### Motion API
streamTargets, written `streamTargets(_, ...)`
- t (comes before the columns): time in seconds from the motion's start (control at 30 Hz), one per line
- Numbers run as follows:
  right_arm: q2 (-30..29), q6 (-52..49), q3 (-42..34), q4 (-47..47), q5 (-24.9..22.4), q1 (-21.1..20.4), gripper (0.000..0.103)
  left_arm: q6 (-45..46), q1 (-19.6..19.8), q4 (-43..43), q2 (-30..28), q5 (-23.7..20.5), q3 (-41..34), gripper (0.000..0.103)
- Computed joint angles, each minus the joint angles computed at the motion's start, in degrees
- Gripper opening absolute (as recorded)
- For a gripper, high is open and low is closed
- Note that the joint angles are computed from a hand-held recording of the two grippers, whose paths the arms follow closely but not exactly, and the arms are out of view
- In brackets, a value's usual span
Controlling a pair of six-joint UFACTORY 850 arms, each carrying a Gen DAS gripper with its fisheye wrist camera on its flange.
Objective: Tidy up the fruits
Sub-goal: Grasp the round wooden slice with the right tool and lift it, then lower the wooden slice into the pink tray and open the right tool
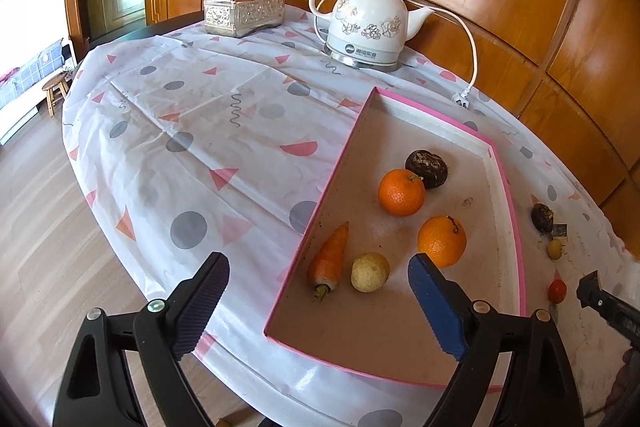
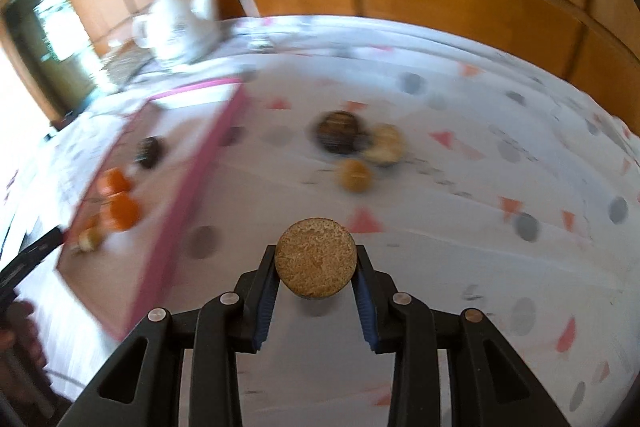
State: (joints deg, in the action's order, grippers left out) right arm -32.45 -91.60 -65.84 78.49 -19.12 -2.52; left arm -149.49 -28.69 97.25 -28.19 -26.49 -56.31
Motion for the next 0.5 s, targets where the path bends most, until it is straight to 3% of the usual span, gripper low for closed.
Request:
streamTargets(0.3, 3.8, -10.09, 4.07, 4.14, -5.41, 6.53, 0.035, -2.75, 0.17, 1.31, 0.87, -0.5, 1.1, 0.091)
streamTargets(0.5, 3.3, -11.22, 4.85, 2.32, -2.99, 11.03, 0.035, -3.54, 0.46, 1.86, 1.0, -0.07, 1.5, 0.091)
